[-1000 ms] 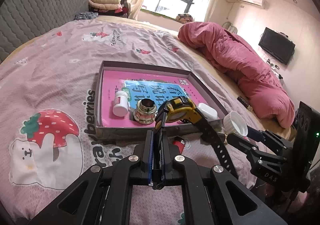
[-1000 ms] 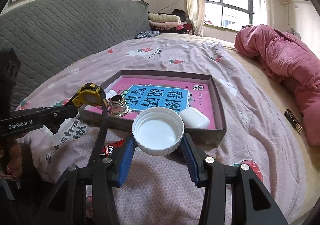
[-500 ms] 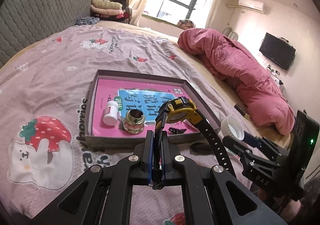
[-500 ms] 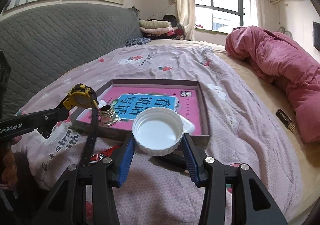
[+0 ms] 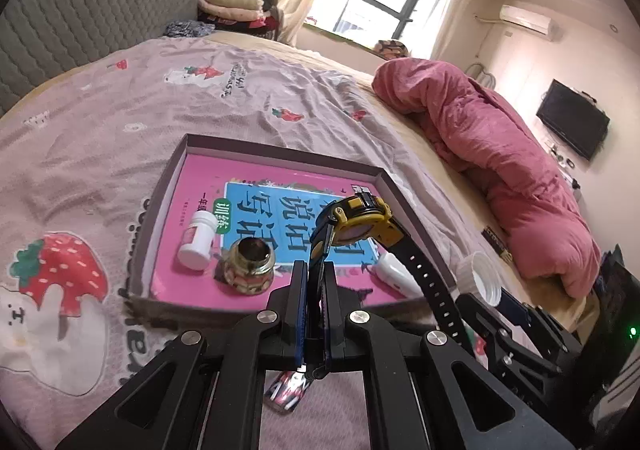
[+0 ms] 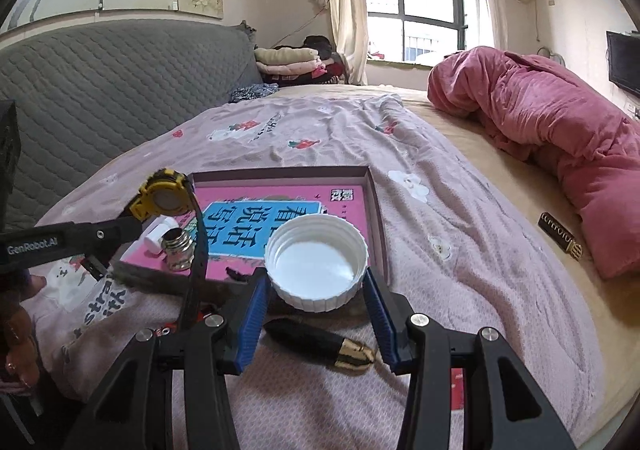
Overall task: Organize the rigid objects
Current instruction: 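Lift and carry the watch over the tray with left tool while right tool carries the cap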
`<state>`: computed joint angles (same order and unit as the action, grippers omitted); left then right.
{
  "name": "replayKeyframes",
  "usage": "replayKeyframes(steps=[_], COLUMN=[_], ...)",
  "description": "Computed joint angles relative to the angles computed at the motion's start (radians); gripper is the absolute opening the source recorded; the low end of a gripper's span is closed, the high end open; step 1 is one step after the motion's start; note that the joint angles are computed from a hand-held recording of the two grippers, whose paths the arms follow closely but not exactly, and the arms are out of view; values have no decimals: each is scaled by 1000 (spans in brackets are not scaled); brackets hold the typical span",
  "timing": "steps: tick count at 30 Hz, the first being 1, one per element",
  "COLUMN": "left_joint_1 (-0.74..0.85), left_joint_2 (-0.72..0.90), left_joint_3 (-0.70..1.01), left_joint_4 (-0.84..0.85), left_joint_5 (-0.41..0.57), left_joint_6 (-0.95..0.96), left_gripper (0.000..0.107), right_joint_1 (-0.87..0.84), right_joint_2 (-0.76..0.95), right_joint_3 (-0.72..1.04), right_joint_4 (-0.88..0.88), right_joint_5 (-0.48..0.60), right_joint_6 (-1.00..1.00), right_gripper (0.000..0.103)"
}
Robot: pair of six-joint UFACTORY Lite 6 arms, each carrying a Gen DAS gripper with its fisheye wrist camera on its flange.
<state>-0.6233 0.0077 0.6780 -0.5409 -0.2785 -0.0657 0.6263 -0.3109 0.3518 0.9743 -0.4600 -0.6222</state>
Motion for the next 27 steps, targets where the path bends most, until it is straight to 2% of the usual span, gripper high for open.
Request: replayKeyframes(steps=[2,9,12,14,18,21,23,25,27], left_joint_1=[3,49,49,54,50,57,71,73,85], left_joint_2=[54,197,251,283,335,370,392,406,426], left_joint_3=[44,161,215,239,284,313,328,334,346], left_joint_4=[-14,115,66,127,103,71,157,141,213], left_joint_5=[-3,-23,-27,-23,-11,7,18,16,20], left_joint_6=[0,-157,-115,-188,-160,-121,-208,-184,-250], left_gripper=[6,6,6,6,6,6,6,6,6], right_joint_1=[-21,-89,-118,-132,-141,-126,-104,-82,-72], right_joint_2=[16,38,33,46,85,120,151,187,223], right_joint_3=[6,-2,-11,-5,12,41,67,98,128], right_joint_4=[-41,-134,-154,-165,-163,-117,-61,-4,29], right_joint_5=[-1,15,25,28,22,10,-15,-36,-44], right_joint_6=[25,102,116,127,119,69,5,-64,-106], right_gripper=[48,48,48,48,48,48,48,48,48])
